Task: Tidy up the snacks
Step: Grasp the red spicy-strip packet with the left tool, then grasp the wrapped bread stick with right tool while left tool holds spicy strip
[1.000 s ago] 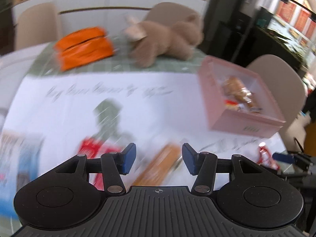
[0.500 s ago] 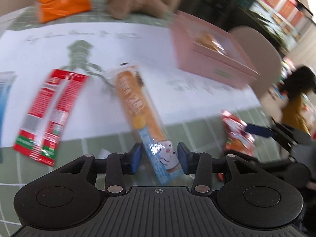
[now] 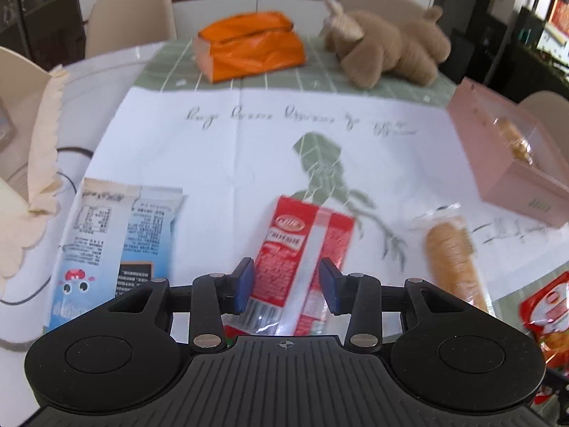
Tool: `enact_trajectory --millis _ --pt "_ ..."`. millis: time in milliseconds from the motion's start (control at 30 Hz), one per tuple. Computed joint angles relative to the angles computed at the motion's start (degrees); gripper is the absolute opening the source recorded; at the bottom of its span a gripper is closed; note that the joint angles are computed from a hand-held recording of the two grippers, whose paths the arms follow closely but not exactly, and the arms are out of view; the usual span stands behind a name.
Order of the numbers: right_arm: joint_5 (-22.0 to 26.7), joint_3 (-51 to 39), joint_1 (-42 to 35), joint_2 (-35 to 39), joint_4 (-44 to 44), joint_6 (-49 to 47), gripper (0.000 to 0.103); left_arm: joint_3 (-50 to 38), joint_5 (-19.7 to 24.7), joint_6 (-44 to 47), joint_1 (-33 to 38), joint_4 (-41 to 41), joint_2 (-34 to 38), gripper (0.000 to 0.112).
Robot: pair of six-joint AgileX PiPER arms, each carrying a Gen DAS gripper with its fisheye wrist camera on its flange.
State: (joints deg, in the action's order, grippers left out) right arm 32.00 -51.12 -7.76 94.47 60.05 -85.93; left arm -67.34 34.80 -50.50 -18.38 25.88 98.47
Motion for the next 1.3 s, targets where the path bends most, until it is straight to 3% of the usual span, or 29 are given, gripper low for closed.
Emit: enact_trajectory --millis 200,400,567,700,833,967,1100,1300 --pt "-2.2 2.4 0.3 -0.5 5.2 -5.1 0.096 1.3 -2.5 10.6 1.2 -10.2 -0.7 0.051" --pt "-4.1 4.1 0.9 -0.7 10.0 -9.0 0.100 -0.4 -1.5 11.7 -3.4 -11.1 0.3 0.052" --pt "-3.9 4.0 0.9 -0.6 9.9 -9.4 0.102 -4.4 1.6 15.5 -8.3 -11.9 3.0 0.064" --pt "-3.6 3.9 0.6 -0.4 10.1 -9.9 0.102 -5.2 2.9 13.7 -12.9 -8.5 4.0 0.069" --pt "-3.7 4.4 0.6 -0.8 10.4 -10.1 0.103 -5.2 3.4 4.5 -15.1 -2.6 4.8 0.071" --pt "-3.1 4.0 0.7 -1.5 5.2 -4.9 0.103 -8.5 5.7 -2.6 -14.8 -0.1 6.9 0.071" --pt "-0.9 2.6 0.7 -1.9 -1.5 0.1 0.103 -12.2 9.8 -4.1 -16.9 4.3 9.9 0.070" --pt "0.0 3.2 -0.5 -3.5 -3.7 3.4 0.098 -5.5 6.0 -6.5 -18.1 4.3 5.2 0.061"
